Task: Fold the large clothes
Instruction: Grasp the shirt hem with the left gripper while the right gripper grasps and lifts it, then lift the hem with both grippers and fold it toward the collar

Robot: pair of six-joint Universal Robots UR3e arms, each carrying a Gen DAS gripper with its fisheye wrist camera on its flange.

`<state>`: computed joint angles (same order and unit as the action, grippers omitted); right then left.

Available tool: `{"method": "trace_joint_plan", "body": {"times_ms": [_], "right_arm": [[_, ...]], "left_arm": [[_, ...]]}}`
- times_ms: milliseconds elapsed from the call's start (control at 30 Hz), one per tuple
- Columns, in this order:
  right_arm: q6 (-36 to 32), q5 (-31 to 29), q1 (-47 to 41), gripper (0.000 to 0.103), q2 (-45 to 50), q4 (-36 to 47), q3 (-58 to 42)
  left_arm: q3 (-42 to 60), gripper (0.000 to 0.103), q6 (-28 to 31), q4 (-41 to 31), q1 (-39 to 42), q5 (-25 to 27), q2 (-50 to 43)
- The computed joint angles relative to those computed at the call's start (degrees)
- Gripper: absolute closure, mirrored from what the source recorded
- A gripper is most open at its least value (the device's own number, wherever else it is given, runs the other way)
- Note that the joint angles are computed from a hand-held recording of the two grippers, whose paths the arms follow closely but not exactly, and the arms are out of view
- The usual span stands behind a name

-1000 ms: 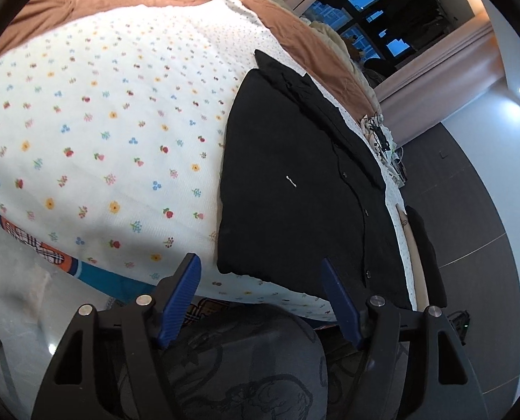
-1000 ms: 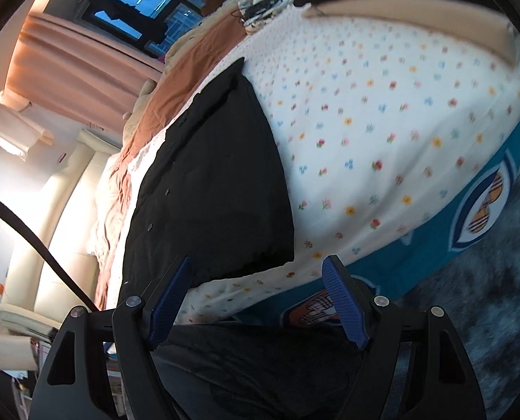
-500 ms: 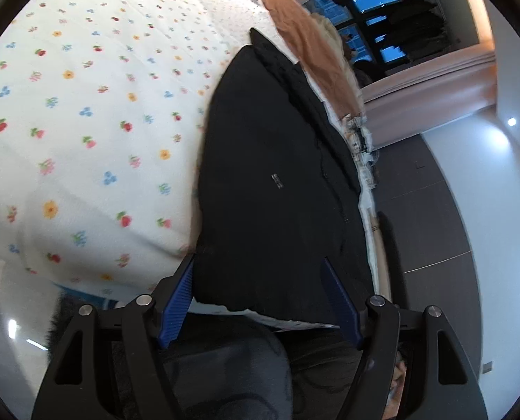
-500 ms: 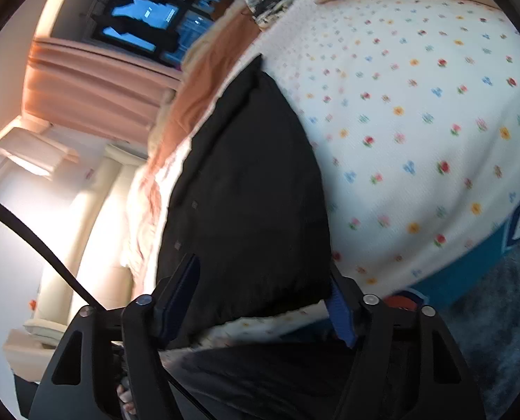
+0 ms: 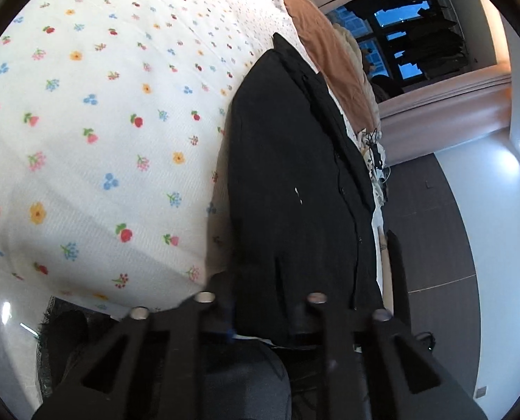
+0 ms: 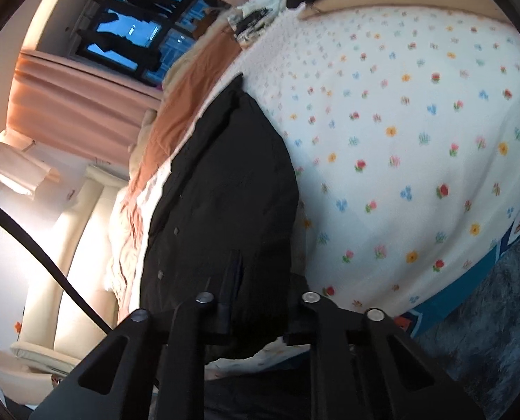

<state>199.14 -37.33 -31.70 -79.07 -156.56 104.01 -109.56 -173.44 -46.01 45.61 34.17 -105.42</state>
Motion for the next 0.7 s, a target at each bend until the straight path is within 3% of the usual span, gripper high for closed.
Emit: {"method": "trace_joint_plan", "body": {"times_ms": [267, 433, 600, 700], "right_arm": [[-0.98, 3.82, -1.73, 0.097, -9.41, 2.17, 1.11], [-1.69, 8.25, -3.57, 0.097, -15.04, 6.62, 0.42], [-9.55, 15.96, -9.65, 0.097, -24.39, 20.47, 0.54], [-18.40, 20.62, -14.25, 0.097, -31.39, 36.41, -1.31]], "left_arm": [[1.89, 0.092, 1.05, -2.77, 2.80, -5.13, 5.75], [5.78, 0.092, 4.63, -12.24, 5.56, -9.38, 11.37], [10.74, 0.093, 14.10, -29.63, 9.88, -14.93, 17.73], [15.69, 0.093, 21.81, -43.65, 12.39, -18.04, 20.83]]}}
